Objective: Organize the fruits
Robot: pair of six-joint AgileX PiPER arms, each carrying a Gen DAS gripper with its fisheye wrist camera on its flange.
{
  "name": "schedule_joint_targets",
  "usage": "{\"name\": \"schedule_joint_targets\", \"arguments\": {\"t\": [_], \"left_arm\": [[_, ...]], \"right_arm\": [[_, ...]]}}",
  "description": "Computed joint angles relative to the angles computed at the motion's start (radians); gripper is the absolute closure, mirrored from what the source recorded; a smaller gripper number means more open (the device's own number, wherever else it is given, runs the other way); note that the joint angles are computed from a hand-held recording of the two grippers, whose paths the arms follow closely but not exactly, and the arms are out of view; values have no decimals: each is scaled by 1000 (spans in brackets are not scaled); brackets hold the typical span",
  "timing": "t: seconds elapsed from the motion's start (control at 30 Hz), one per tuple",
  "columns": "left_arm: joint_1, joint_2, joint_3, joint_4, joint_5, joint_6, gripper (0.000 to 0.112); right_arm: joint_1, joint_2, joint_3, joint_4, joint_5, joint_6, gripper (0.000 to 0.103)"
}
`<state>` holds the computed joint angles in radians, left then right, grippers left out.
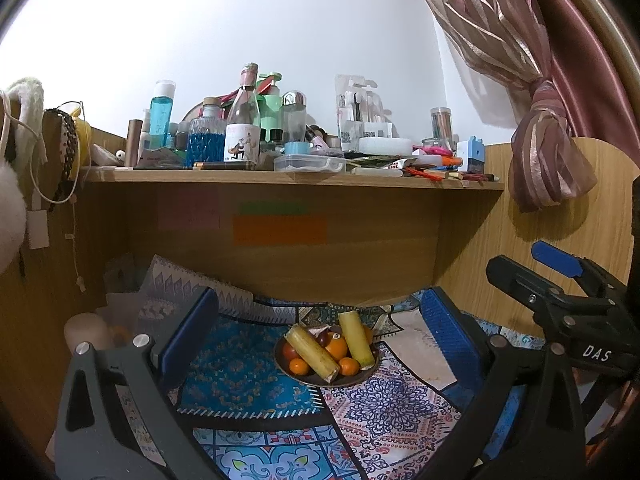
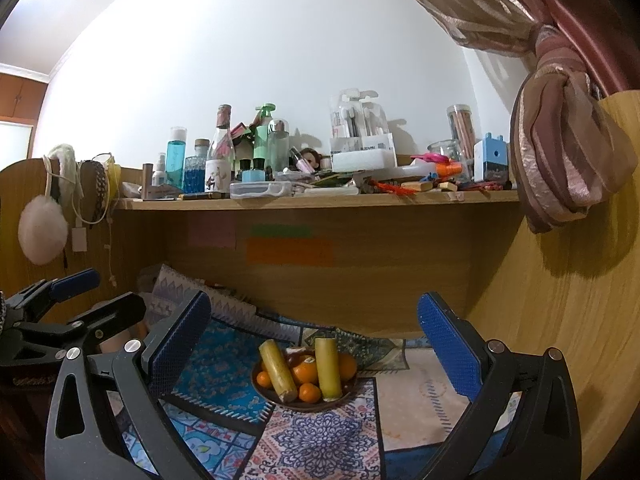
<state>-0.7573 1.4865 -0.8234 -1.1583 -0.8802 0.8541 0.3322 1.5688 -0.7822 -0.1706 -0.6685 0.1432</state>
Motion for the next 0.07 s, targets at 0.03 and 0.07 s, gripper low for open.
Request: {"name": "schedule_joint_targets", "arguments": {"t": [0.03, 0.07], "left_arm": [[1, 1, -1, -1, 3, 0, 9], [4, 3, -2, 0, 6, -1, 9]], "right_arm": [[0, 6, -7, -3, 5, 3, 0], [-1, 10, -11, -4, 7, 4, 0]]}}
